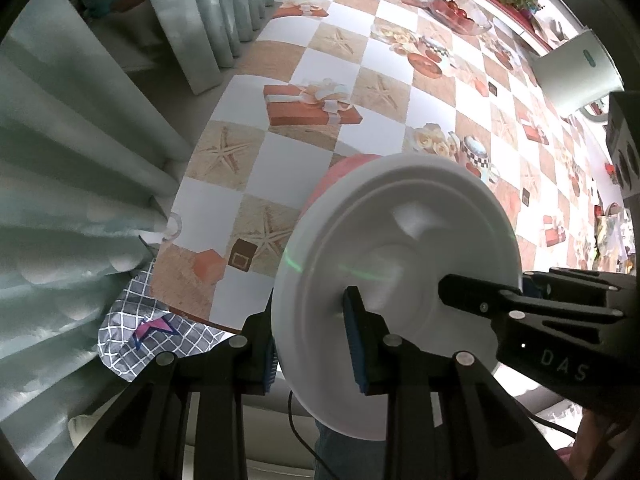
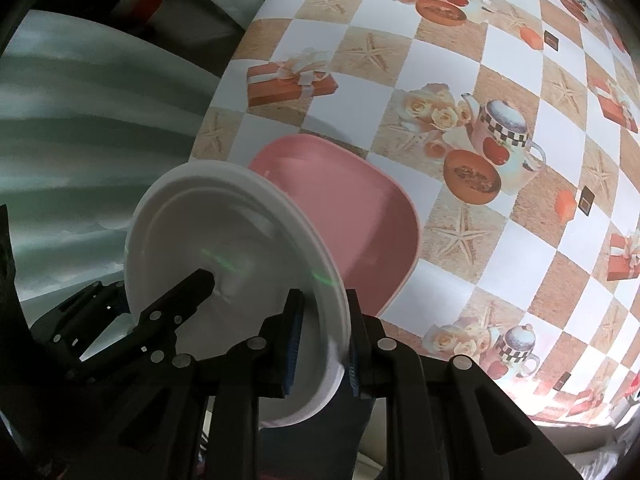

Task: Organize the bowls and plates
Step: 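Lift and carry the white bowl over the pink plate stack with both tools, then lower the white bowl onto the pink plate and open the left tool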

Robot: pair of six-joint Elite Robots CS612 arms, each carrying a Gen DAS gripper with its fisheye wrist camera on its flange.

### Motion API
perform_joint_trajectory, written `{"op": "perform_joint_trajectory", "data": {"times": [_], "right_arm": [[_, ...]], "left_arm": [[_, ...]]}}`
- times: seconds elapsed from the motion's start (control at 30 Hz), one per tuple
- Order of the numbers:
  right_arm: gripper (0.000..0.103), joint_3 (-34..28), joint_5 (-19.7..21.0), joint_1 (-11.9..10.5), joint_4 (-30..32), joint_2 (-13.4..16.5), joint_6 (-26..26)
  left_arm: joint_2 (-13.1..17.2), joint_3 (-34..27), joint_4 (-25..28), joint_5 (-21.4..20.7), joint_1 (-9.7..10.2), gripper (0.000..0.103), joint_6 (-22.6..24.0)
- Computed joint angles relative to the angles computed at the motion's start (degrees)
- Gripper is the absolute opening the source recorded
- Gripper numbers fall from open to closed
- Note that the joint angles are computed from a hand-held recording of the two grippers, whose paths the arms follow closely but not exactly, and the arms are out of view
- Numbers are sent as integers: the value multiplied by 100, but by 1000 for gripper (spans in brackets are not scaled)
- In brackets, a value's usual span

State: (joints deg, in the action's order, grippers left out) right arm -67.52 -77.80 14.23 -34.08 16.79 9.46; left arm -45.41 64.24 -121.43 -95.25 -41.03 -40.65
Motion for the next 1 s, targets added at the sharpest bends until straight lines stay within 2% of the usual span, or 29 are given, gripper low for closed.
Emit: {"op": "perform_joint_trajectory", "data": {"times": [0.33,0.7,0.77,0.8,0.9,1.0], "right_arm": [[22,-46,-45,-36,8,50,70],[22,24,-115,-44,-4,52,66],[23,54,-89,-50,-1,43,45],[23,63,-101,-49,7,41,32],[25,107,-293,-23,35,16,-20],[42,77,-374,-41,52,34,67]], "left_arm": [[147,-233,203,19,-13,32,255],[281,-395,278,-27,0,32,323],[283,-377,225,1,-5,38,302],[285,-377,211,22,-12,47,303],[265,-374,255,340,-62,64,338],[261,-367,298,411,-44,71,280]]}}
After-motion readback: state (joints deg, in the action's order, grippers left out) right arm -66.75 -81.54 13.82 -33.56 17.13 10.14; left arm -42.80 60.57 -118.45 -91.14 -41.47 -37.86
